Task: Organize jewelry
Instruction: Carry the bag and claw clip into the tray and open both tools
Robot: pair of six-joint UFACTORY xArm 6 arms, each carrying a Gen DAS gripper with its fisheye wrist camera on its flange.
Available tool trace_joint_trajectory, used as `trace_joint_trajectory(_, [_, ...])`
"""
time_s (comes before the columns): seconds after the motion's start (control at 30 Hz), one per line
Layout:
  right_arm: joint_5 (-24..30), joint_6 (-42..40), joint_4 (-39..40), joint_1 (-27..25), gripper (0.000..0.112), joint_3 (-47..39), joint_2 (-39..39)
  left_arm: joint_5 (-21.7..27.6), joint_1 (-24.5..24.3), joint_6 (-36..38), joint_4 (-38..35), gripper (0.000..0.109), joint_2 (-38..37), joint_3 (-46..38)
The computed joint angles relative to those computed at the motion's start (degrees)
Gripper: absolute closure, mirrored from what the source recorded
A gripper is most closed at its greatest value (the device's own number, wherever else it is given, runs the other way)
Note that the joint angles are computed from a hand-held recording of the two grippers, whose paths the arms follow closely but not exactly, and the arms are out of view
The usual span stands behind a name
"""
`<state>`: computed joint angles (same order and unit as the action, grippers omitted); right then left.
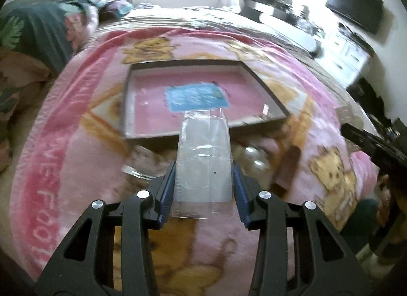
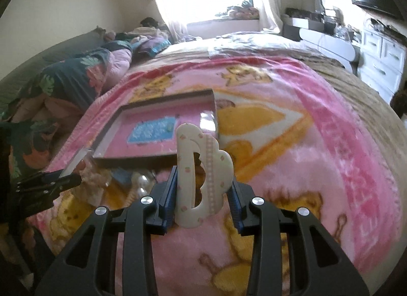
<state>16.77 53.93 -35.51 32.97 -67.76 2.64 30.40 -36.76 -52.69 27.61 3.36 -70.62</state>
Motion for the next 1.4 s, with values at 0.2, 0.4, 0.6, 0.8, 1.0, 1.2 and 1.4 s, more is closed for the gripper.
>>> trace_joint_trajectory(0.2, [0.0,-7.0,5.1,0.5,0.078,-7.9,5.5,1.1,3.8,-1.9,1.7,0.075,0.0,-0.9])
trace_joint_trajectory(0.4, [2.2,-14.7,12.0,0.7,0.078,-17.8,13.0,1.3,6.7,-1.1,0.6,0.075,2.7,-3.9])
trace_joint_trajectory(0.6, [6.4,-19.8,16.0,0.5,0.078,-28.1,20.7,2.2,8.1,1.8,-1.7,0.075,8.2,-10.2])
trace_joint_trajectory(0.8, [11.1,-24.2,19.5,0.0,0.078,-37.2,27.9,4.3,8.3,6.0,-5.4,0.075,15.1,-18.0])
trace_joint_trajectory(1.0, [13.7,-26.8,22.1,-0.6,0.078,-42.0,32.1,5.8,8.3,7.6,-7.9,0.075,20.3,-23.6])
trace_joint_trajectory(1.2, [16.1,-29.0,24.5,-0.7,0.078,-44.9,35.1,7.2,7.9,8.7,-7.6,0.074,22.1,-25.1])
trace_joint_trajectory(1.4, [16.3,-28.7,25.3,-0.8,0.077,-45.9,36.6,7.1,7.9,8.6,-6.4,0.06,22.2,-25.1])
